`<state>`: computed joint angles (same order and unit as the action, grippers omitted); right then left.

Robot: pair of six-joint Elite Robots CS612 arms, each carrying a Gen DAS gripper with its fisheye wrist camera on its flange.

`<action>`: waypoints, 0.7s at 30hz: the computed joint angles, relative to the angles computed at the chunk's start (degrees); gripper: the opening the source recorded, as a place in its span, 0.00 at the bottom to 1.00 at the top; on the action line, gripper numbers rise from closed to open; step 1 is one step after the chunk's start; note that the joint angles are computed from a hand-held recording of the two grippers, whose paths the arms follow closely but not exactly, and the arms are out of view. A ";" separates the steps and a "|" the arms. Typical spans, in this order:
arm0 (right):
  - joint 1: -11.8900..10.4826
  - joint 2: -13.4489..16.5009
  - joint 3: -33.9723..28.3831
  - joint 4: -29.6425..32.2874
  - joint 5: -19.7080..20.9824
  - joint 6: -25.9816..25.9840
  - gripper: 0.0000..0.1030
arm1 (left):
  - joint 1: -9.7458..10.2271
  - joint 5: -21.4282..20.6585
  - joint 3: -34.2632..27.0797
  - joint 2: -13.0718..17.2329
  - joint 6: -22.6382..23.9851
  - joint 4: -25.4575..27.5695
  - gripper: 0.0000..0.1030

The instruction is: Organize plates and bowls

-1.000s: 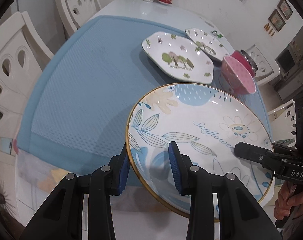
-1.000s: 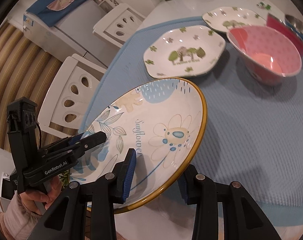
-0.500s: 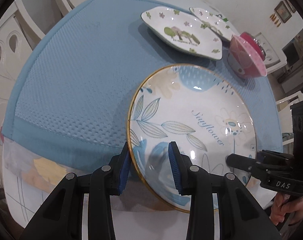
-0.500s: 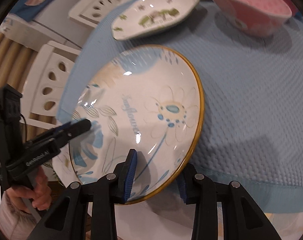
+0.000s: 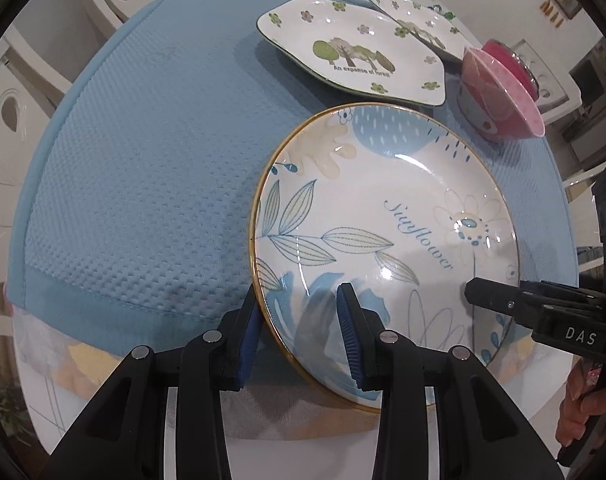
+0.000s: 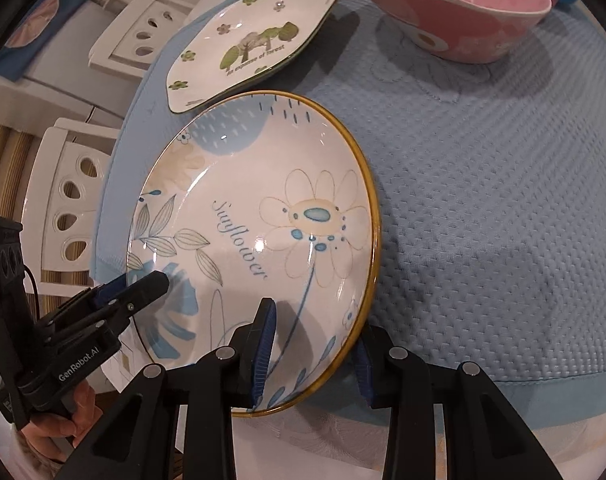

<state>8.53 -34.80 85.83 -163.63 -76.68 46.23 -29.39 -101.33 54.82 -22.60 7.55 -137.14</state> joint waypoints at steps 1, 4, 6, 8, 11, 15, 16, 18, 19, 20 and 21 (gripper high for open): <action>-0.02 -0.01 -0.05 0.11 0.01 0.10 0.34 | -0.03 0.13 -0.33 0.13 0.15 0.55 0.32; -0.12 0.06 -0.11 -0.05 0.19 1.72 0.34 | -0.28 0.99 -0.77 0.35 0.30 1.45 0.32; -0.22 0.11 0.11 -0.91 0.23 3.45 0.34 | -0.36 1.27 -0.77 0.44 0.09 1.28 0.34; -0.18 0.14 0.10 -1.14 -0.11 4.27 0.34 | -0.12 0.19 -1.33 0.78 -1.28 1.71 0.35; 0.35 0.05 -0.39 0.17 -2.13 3.98 0.34 | -0.08 0.04 -2.51 1.37 -1.88 2.84 0.38; 1.15 0.28 -2.63 4.78 -4.35 3.49 0.41 | 0.10 -1.07 -5.30 2.61 -3.40 5.67 0.42; 1.31 0.39 -3.27 6.03 -4.82 3.74 0.44 | 0.08 -1.14 -6.07 2.92 -3.00 6.55 0.43; 1.64 0.55 -4.76 9.47 -5.97 4.33 0.47 | 0.04 -1.00 -7.59 3.47 -1.65 8.53 0.44; 1.68 0.70 -5.49 10.90 -5.95 4.70 0.50 | 0.05 -1.10 -8.23 3.72 -1.60 9.34 0.44; 1.67 0.92 -6.46 12.75 -5.74 4.82 0.51 | 0.01 -1.00 -8.66 3.88 -1.26 9.93 0.44; 1.53 1.12 -7.44 14.79 -5.18 4.66 0.51 | -0.10 -0.72 -8.89 3.97 -0.75 10.05 0.45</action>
